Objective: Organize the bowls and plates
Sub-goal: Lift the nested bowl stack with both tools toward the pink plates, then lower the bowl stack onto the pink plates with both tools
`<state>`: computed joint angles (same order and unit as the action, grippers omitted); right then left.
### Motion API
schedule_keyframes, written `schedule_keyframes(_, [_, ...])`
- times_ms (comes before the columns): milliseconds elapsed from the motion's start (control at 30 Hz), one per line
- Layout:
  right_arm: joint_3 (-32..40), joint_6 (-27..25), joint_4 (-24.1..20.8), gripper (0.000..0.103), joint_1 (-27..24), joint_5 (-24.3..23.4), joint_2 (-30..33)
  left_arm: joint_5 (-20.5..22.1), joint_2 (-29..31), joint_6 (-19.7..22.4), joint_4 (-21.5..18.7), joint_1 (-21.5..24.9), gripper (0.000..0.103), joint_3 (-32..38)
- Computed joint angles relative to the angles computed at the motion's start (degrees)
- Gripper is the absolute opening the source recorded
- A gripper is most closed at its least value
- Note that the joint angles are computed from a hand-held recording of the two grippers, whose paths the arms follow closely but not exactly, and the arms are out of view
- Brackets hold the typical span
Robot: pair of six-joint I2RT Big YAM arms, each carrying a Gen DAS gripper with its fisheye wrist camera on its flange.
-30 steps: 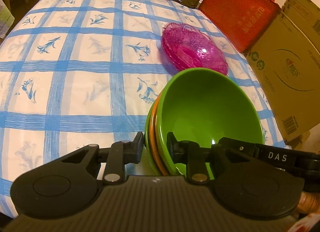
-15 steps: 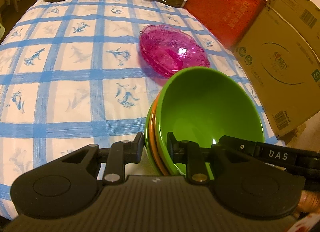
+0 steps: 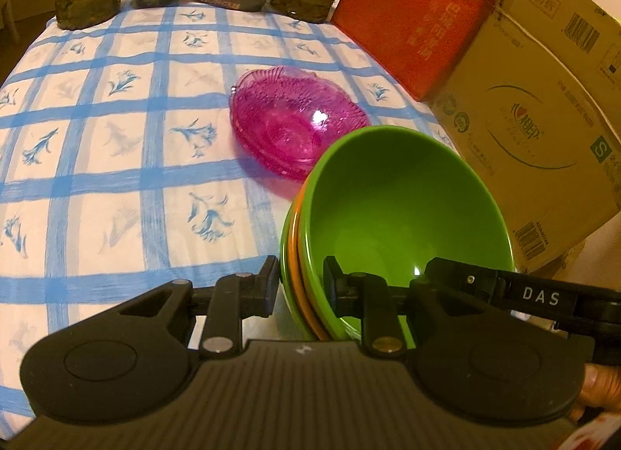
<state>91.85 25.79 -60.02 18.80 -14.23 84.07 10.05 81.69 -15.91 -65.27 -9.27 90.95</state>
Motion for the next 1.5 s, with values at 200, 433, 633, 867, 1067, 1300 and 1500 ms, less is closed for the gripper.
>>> schedule_keyframes(200, [5.32,-1.81,-1.58,0.029,-1.18,-0.28,3.26,0.33,3.35,0.27,-0.46,0.06,0.021,4.89])
schedule_keyframes(433, [12.39,-2.53,-2.80,0.029,-2.14,-0.96,8.17,0.31,8.19,0.86,-1.22,0.74,0.021,11.77])
schedule_keyframes(633, [20.95,-2.93,-4.99,0.029,-2.70,-1.84,14.31,0.35,13.52,1.35,-2.95,1.74,0.021,19.12])
schedule_keyframes(867, [32.69,-3.15,-8.59,0.029,-3.31,-3.21,22.94,0.09,20.70,1.96,-5.48,2.82,0.021,28.54])
schedule_keyframes(1067, [42.02,-3.21,-12.42,0.029,-3.61,-4.07,30.27,0.15,25.82,1.65,-7.47,3.63,0.021,33.98])
schedule_keyframes(1300, [47.23,-3.33,-14.92,0.028,-3.70,-4.56,35.23,0.49,29.55,1.46,-8.59,4.24,0.021,36.62])
schedule_keyframes(1500, [49.74,-3.61,-16.11,0.028,-3.75,-4.80,37.73,0.82,30.99,1.08,-8.46,4.62,0.022,36.90])
